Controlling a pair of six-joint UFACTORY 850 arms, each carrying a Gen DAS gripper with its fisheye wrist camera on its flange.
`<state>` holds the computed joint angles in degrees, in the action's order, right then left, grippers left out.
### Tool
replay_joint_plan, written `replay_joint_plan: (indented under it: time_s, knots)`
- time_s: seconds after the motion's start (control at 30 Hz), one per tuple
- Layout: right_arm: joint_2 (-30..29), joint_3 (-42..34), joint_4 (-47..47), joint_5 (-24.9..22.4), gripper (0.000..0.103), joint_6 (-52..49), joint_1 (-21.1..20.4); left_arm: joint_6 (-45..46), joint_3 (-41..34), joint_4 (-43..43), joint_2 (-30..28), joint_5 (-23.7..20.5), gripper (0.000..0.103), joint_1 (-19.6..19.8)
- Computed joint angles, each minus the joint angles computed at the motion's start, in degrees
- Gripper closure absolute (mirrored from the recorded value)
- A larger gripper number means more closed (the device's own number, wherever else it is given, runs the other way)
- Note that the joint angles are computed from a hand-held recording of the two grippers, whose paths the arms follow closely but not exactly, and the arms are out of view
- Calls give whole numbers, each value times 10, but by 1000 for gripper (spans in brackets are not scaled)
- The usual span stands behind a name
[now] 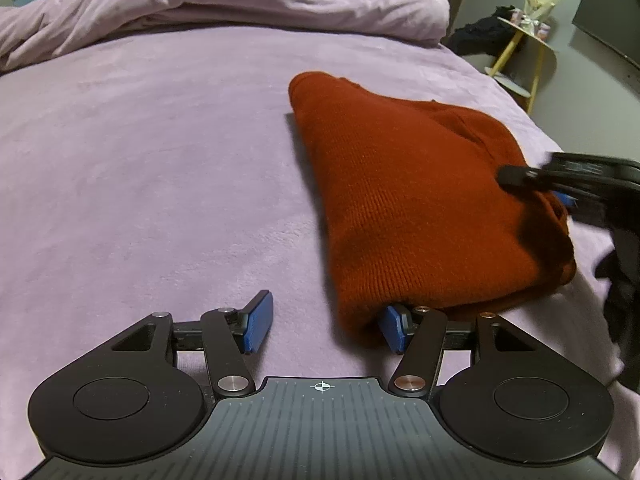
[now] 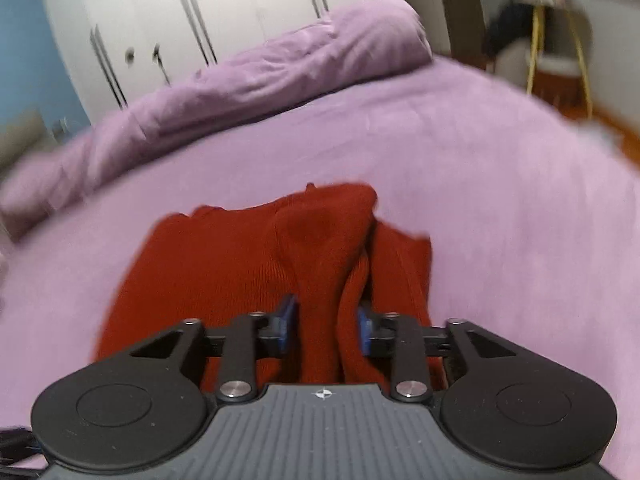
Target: Fold small clothes
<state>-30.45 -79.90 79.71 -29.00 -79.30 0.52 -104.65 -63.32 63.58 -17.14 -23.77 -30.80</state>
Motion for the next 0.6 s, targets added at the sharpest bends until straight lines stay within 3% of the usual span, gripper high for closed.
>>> replay_joint_plan:
  time_s: [0.1, 0.23, 0.27, 0.33, 0.4, 0.5, 0.6]
  knots:
    - [-7, 6, 13, -123, 53, 53, -48, -15, 0, 5, -1, 5, 40, 1]
    - [-21, 1, 9, -169, 52, 80, -57, 28, -15, -35, -11, 7, 42, -1]
    - [-21, -1, 3, -165, 53, 75, -53, 37, -20, -40, -14, -1, 42, -4]
    - [-6, 7, 2, -129, 86, 38, -35, 54, -25, -45, -17, -16, 43, -9]
    - [13, 16, -17, -58, 90, -8, -12, 55, -25, -45, -15, -22, 43, -11]
    - [50, 53, 85, 5, 90, -145, -3, 51, -16, -47, -7, -19, 40, -9]
    - [57, 59, 109, 56, 90, -166, 0, 89, -14, -78, -2, -10, 40, -6]
